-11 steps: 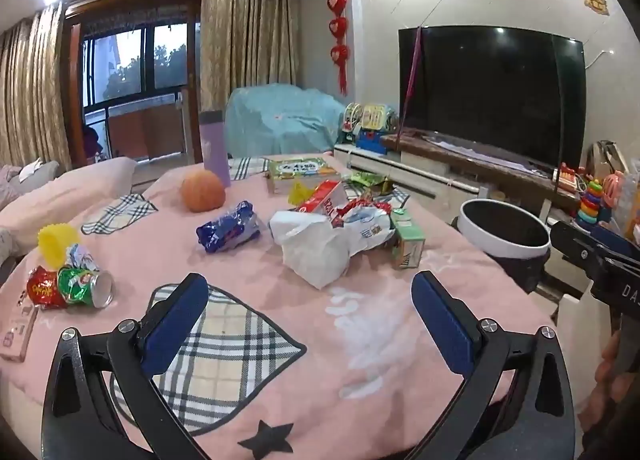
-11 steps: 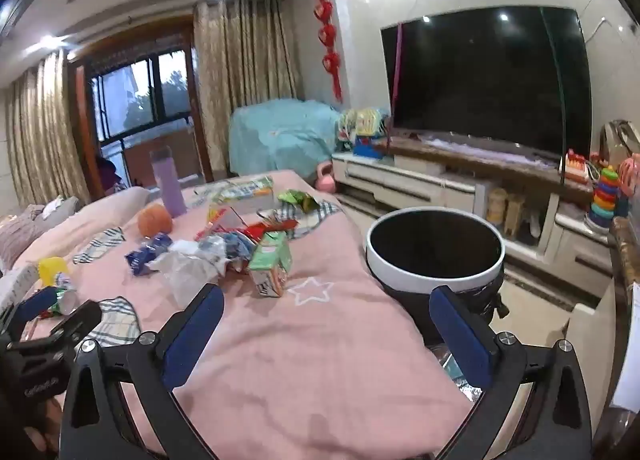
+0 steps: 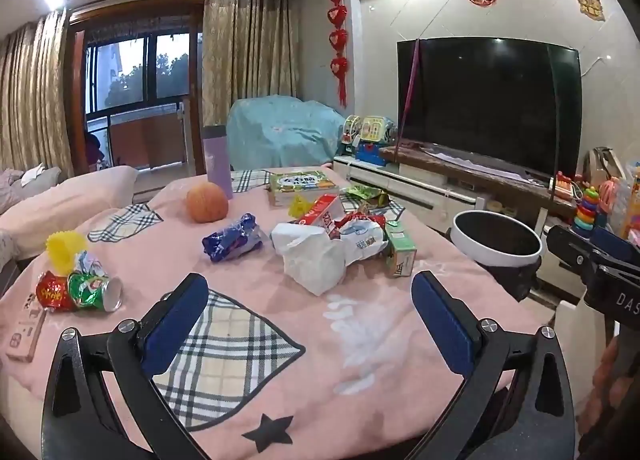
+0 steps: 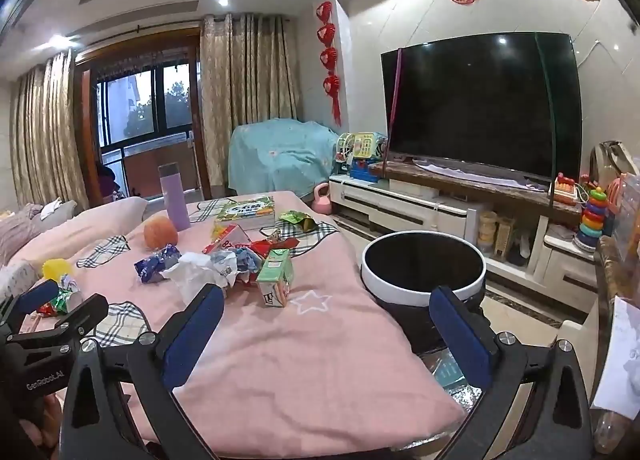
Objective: Collect trash
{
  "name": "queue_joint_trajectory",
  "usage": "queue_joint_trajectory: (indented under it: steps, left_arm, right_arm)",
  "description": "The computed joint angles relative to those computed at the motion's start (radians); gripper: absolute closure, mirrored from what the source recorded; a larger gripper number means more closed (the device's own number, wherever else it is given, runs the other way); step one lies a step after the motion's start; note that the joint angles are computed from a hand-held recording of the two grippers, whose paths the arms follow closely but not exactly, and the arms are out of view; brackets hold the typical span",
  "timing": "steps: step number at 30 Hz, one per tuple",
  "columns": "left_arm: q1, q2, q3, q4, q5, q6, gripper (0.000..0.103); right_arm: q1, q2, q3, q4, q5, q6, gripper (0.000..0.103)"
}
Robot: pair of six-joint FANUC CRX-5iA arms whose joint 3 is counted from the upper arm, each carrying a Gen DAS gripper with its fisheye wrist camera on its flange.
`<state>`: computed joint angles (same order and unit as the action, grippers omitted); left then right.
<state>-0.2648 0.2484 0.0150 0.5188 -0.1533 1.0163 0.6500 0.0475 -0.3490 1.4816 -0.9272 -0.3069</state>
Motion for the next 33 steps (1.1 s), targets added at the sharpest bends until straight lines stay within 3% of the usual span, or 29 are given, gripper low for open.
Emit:
queue_joint_trajectory:
  steps: [2, 4, 19, 33]
  left_arm:
    - [0.004, -0.002, 0.013, -0.06, -0.011, 0.061, 0.0]
    - [0.004, -0.004, 0.004, -0.029, -0.009, 0.034, 0.0]
    - [0.013, 0.003, 0.038, -0.119, -0.046, 0.123, 0.0]
    - [0.015, 0.004, 0.042, -0.123, -0.053, 0.128, 0.0]
  right_arm:
    - [-0.006, 0.011, 0.011, -0.005, 0.003, 0.013, 0.0]
    - [-0.008, 0.013, 0.019, -0.015, 0.004, 0.027, 0.0]
    - [-0.022, 0.022, 0.029, -0.032, 0.032, 0.041, 0.0]
    - [-0.024, 0.02, 0.028, -0.043, 0.034, 0.043, 0.0]
